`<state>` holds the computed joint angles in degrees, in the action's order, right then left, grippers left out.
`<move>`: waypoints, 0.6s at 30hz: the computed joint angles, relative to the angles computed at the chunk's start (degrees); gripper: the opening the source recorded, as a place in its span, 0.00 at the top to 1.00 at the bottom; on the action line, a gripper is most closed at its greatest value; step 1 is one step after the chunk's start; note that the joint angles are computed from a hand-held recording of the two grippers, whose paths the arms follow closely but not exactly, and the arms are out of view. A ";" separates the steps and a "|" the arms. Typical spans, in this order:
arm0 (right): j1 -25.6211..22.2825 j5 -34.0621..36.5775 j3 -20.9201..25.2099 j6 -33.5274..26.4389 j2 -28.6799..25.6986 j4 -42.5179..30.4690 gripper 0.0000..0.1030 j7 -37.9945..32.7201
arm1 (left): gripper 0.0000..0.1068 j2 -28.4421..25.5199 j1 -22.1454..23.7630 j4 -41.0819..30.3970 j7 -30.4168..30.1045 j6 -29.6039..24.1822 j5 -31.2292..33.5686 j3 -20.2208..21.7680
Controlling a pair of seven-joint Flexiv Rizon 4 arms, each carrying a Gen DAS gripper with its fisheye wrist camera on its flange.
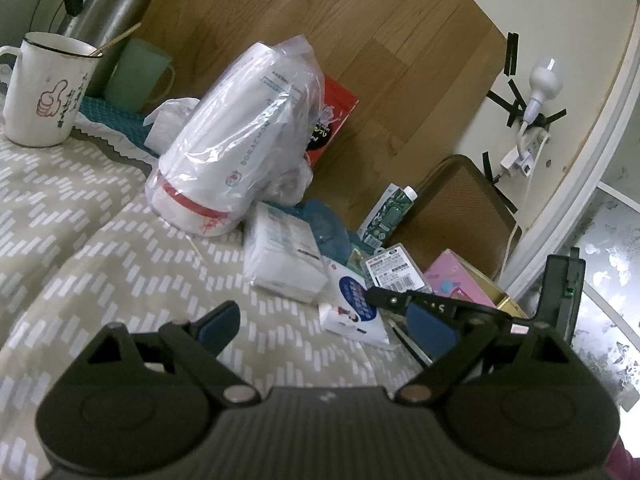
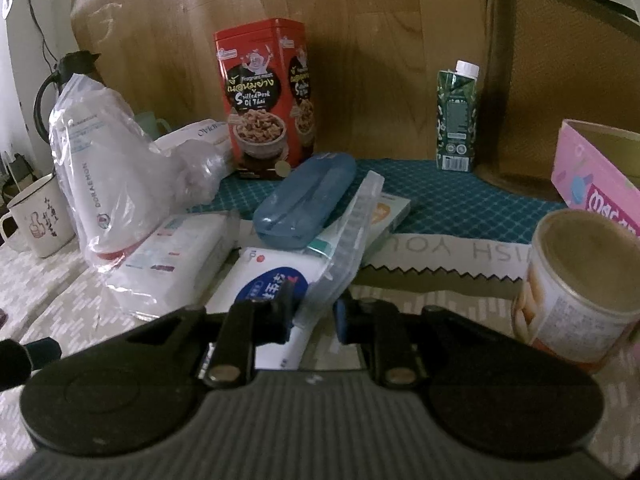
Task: Organize soft objects
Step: 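Close the right tool on the barcode package and lift it, then carry the barcode package into the pink tin and open the right tool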
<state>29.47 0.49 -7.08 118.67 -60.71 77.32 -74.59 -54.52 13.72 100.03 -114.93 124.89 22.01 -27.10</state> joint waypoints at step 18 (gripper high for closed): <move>-5.80 -8.70 7.51 7.14 2.56 7.27 0.87 2.09 | 0.12 -0.07 0.16 -0.20 0.26 -0.83 0.06 -0.22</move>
<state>23.67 -8.21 0.44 125.81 -58.15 84.59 -72.50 -54.58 13.88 99.83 -114.67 124.06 22.07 -27.33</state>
